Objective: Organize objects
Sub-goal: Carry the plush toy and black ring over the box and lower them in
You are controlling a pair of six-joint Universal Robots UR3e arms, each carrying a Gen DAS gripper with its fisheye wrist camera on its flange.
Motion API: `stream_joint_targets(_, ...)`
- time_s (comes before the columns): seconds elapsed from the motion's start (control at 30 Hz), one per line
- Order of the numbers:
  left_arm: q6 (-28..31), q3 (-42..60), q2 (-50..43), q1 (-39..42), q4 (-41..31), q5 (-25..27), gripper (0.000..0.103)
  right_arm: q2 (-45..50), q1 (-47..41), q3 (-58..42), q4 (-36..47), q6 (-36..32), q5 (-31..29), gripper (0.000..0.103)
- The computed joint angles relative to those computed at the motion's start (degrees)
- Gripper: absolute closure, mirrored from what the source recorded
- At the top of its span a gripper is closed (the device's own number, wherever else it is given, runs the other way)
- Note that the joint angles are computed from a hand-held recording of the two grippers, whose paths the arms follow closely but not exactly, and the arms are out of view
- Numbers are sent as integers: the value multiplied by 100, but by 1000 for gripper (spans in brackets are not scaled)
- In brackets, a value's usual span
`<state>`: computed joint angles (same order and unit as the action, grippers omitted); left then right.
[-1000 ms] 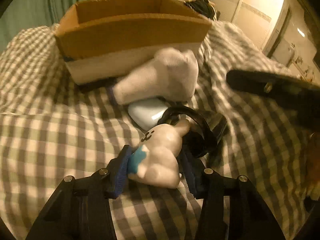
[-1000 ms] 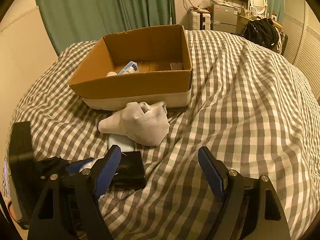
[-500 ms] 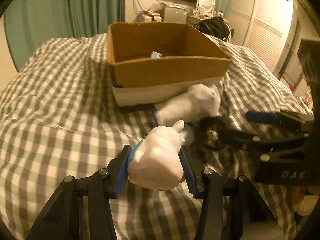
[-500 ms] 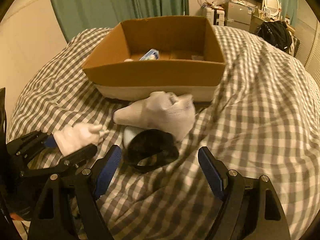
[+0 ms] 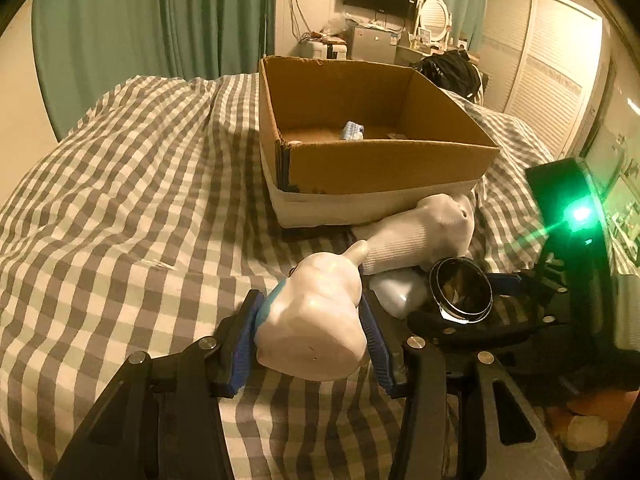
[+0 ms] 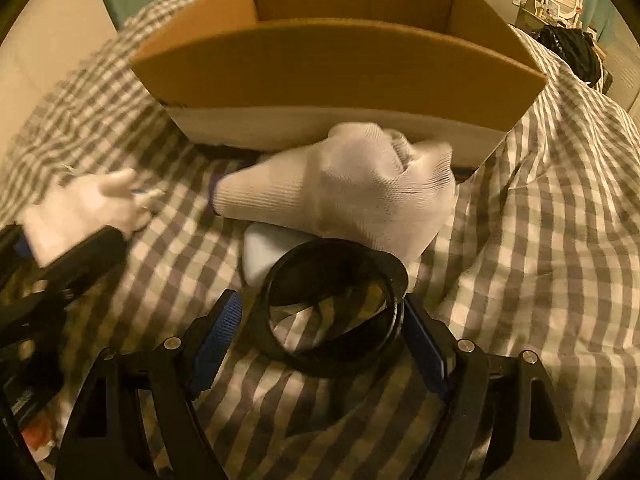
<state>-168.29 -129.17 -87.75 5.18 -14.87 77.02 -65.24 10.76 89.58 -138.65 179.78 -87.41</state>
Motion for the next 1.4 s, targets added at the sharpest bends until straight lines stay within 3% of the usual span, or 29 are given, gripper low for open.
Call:
stream_joint_targets(0.03, 2, -9, 2, 11, -1, -11, 53, 35, 35, -27, 3, 11, -79, 35)
stream_joint_targets(0.4, -46, -164, 223, -133, 41, 236, 53, -842, 238, 985, -875, 75, -484, 35)
stream_joint_targets(0.83, 105, 117, 1780, 110, -1235, -208, 53, -2239, 615, 1202, -886, 76, -771, 35)
stream_joint_targets(1.1, 115, 1290, 1677, 194, -1779, -577, 53, -2392, 577, -50, -283, -280, -799, 35)
stream_joint_targets(1.4, -262, 3414, -82, -191, -1794, -299, 53, -1491, 49, -2189, 406, -633, -220, 35)
